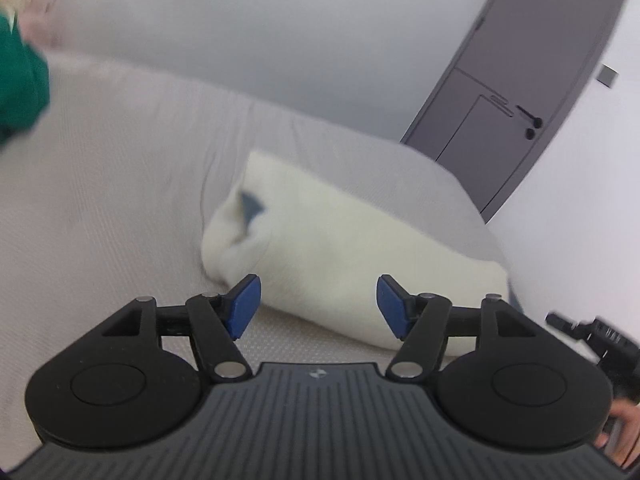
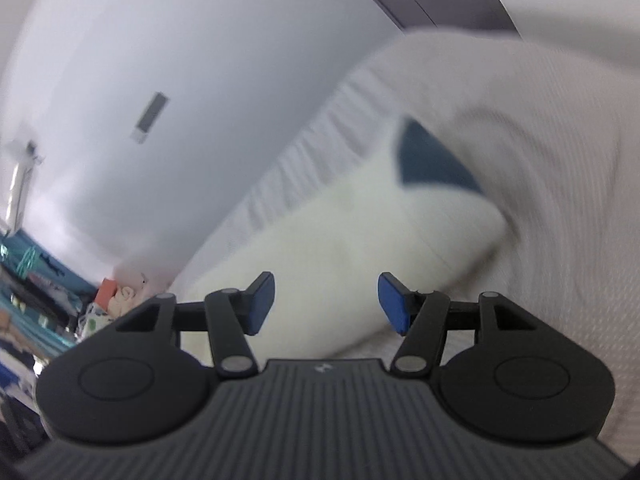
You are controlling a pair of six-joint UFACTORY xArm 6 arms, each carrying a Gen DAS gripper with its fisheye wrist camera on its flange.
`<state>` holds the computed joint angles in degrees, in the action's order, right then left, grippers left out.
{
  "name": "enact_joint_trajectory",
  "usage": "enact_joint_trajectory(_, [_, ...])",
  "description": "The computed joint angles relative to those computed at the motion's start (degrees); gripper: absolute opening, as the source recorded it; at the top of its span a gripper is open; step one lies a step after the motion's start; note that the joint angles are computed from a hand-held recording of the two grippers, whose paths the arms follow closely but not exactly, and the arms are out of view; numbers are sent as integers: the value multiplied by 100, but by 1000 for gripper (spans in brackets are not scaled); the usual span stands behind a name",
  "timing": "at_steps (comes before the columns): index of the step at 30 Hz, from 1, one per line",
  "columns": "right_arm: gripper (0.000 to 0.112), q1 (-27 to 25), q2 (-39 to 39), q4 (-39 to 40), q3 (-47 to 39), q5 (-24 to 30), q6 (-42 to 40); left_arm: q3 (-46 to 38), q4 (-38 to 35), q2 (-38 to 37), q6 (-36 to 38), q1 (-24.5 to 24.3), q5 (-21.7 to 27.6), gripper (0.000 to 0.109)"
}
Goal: Fold large clothes
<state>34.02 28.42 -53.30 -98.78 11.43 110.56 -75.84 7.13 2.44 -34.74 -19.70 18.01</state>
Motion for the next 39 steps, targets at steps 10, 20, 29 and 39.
enact_joint_trajectory(10, [61, 838, -734, 281, -314, 1040, -2191, 190, 1902, -1308, -1020, -645, 798, 85])
enact_joint_trajectory(20, [61, 1502, -1094, -304, -227, 1785, -2263, 992, 3163, -2397, -1909, -1267, 1218, 89])
enact_joint_trajectory(29, [61, 2067, -1243, -672, -43, 2466, -2253, 1485, 3960, -2874, -2467, -1785, 1494, 89])
enact_joint_trajectory(39, [61, 2299, -1295, -919, 238, 2725, -2118, 1892, 4286, -3068, -2824, -1840, 1412, 89])
